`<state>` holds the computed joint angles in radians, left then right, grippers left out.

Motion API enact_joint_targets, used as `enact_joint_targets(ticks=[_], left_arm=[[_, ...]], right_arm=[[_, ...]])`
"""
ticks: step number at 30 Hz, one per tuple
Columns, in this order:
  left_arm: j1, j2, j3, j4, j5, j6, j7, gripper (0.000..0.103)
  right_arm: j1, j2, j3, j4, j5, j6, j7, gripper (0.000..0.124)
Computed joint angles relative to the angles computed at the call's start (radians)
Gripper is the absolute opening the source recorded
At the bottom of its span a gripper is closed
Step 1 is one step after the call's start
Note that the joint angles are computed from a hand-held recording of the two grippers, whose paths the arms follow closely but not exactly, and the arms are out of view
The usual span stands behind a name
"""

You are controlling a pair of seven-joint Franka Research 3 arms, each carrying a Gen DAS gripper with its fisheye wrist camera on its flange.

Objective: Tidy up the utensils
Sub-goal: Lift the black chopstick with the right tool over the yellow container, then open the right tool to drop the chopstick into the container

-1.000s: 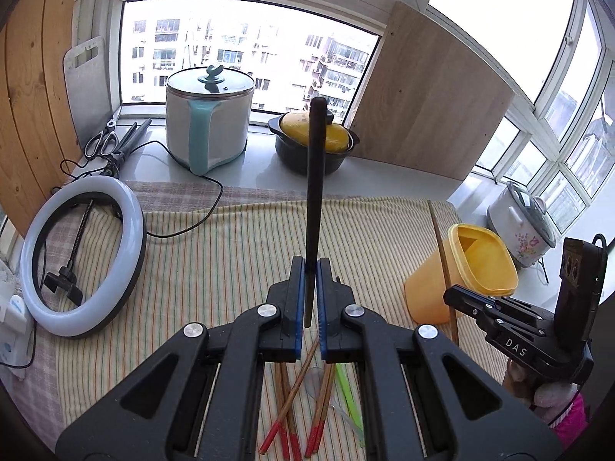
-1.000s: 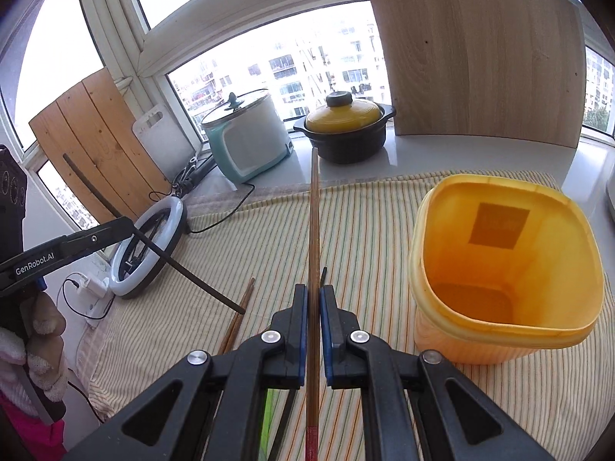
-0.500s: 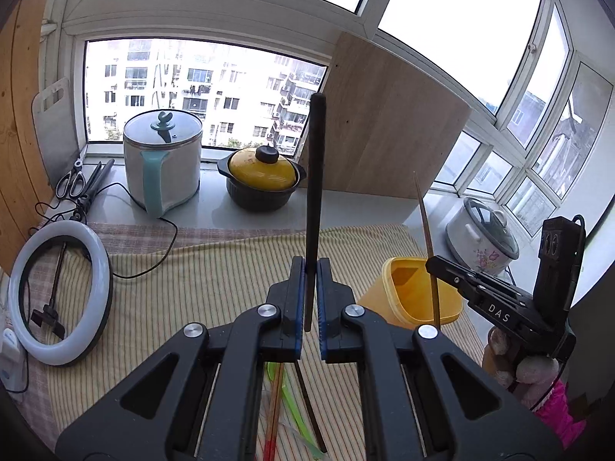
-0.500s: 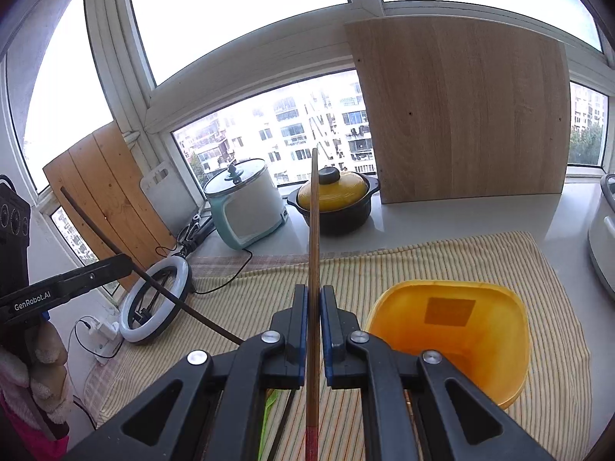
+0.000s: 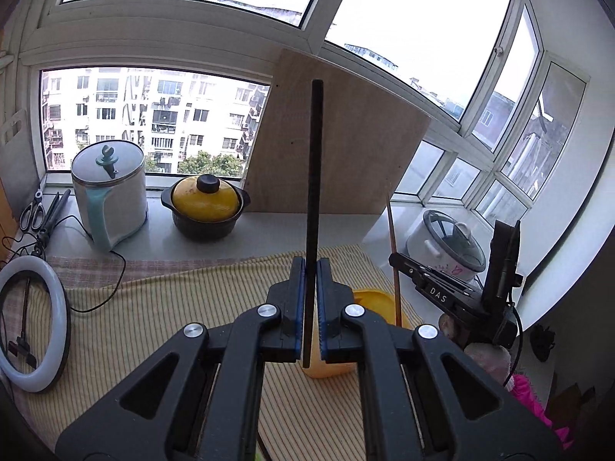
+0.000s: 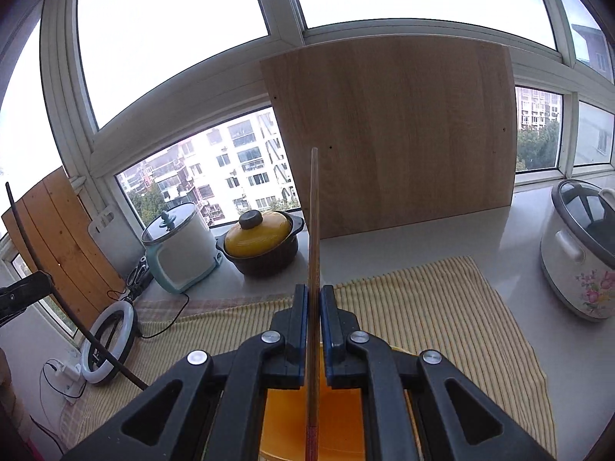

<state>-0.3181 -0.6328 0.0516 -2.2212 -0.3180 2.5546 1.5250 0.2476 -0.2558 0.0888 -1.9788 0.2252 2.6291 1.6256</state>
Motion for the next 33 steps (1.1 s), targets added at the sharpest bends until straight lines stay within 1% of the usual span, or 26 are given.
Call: enact_joint_targets(ticks=[7,12,15,23,30,33], left_arm=[[-0.025,0.099,-0.027,0.082,-0.023,0.010,0.007,0.003],[-0.032,0.160,-0.044,0.128,-0.052,0.001,0.024,0.003],[-0.022,0.190,-0.061,0.141,-0.054,-0.011,0.026,0.003],[-0.001,0.247,-0.091,0.143,-0.078,-0.047,0.028,0.003],[0.027,0.292,-0.118,0.147,-0.069,-0.084,0.011,0.003],[0.040,0.302,-0.130,0.145,-0.059,-0.089,-0.004,0.003]], right_arm=[[-0.013,0.017,-0.024,-0.003,0.019,-0.003,-0.014,0.004],[-0.024,0.022,-0.025,-0.013,0.019,0.008,-0.016,0.004],[-0.025,0.022,-0.030,-0.025,0.030,0.021,-0.025,0.004],[-0.021,0.013,-0.040,-0.065,0.072,0.023,-0.061,0.004],[-0.016,-0.012,-0.038,-0.096,0.091,-0.008,-0.090,0.005],[-0.015,-0.021,-0.036,-0.105,0.093,-0.013,-0.096,0.005]])
